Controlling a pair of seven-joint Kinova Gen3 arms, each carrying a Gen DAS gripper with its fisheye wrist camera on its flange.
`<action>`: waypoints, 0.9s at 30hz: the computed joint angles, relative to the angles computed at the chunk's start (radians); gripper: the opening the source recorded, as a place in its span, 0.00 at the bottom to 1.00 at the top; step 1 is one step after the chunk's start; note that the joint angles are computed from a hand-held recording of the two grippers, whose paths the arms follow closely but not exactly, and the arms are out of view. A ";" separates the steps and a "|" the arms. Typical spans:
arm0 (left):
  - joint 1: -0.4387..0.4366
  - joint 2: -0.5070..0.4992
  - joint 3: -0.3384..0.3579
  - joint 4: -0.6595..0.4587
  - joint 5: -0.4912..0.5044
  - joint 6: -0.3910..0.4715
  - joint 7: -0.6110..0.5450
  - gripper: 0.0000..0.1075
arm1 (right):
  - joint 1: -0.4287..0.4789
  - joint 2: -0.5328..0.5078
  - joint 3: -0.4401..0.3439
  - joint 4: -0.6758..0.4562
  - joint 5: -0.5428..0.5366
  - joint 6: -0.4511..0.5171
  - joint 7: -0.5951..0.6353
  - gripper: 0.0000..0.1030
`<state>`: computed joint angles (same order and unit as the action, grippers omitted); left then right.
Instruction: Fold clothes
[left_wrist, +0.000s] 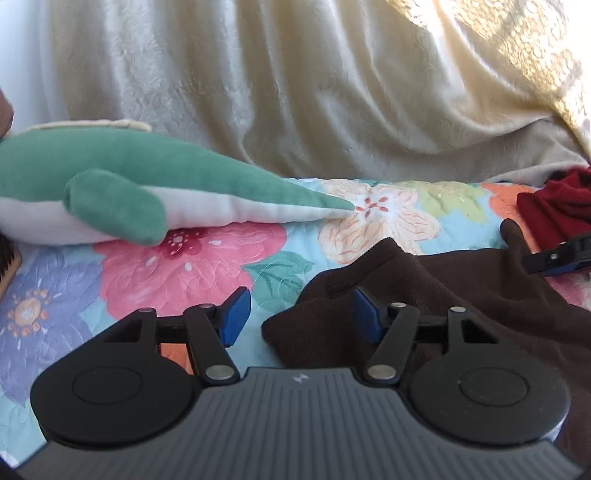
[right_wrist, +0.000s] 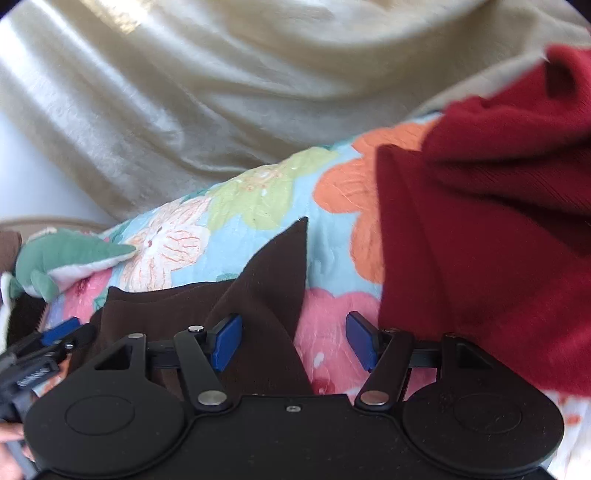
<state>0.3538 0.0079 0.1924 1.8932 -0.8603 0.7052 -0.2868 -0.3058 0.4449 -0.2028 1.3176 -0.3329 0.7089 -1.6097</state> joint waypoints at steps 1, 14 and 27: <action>-0.006 -0.003 -0.006 -0.001 0.019 -0.004 -0.012 0.57 | 0.003 0.008 -0.019 -0.012 0.029 0.000 0.005 0.65; -0.093 -0.040 -0.013 0.044 0.181 -0.116 -0.106 0.69 | -0.385 -0.114 0.347 0.146 0.545 -0.225 -0.318 0.09; -0.149 -0.098 0.055 0.117 0.187 -0.284 -0.118 0.07 | -0.201 -0.161 0.056 0.179 0.549 -0.261 -0.478 0.58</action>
<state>0.2047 -0.0904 0.2473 2.0099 -0.6730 0.4211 -0.4048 -0.5065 0.2838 -0.1465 1.4963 0.2157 0.4477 -2.0881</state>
